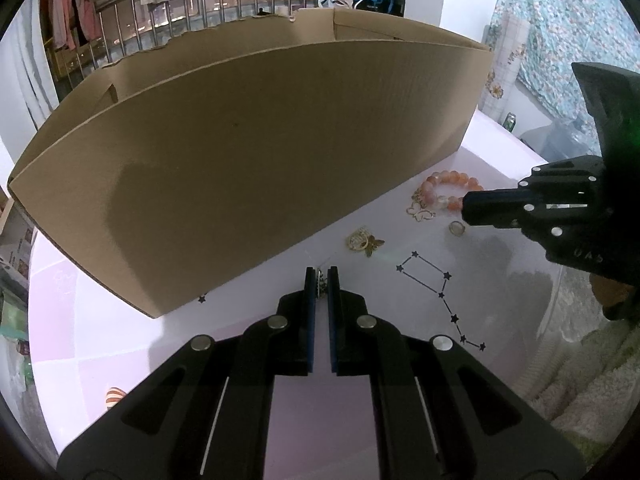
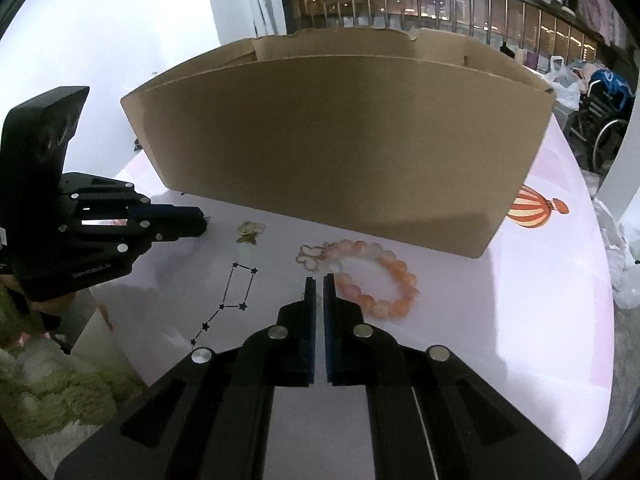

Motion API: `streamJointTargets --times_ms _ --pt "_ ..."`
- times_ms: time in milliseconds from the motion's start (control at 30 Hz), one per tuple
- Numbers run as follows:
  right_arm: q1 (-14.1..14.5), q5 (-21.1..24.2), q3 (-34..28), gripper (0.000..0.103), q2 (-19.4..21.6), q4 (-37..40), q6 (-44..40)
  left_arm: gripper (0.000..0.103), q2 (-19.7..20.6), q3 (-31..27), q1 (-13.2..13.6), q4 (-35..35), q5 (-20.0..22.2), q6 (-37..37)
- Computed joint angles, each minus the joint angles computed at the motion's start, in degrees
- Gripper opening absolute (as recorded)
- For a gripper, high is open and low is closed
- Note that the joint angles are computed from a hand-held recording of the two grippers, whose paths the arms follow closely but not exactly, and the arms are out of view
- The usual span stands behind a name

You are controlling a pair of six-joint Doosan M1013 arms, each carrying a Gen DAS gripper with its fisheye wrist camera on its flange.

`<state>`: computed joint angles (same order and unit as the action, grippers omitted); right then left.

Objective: Organize jewelry

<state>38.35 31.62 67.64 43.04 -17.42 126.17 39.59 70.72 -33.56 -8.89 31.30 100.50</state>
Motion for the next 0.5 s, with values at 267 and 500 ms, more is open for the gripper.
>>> streamJointTargets --times_ms 267,500 --pt "0.06 1.26 -0.28 0.004 0.27 2.42 -1.34 0.005 -0.06 0.08 -0.06 -0.08 -0.12 -0.01" --pt "-0.22 -0.35 -0.86 0.004 0.63 10.11 -8.05 0.005 -0.02 0.03 -0.13 0.20 -0.14 -0.75"
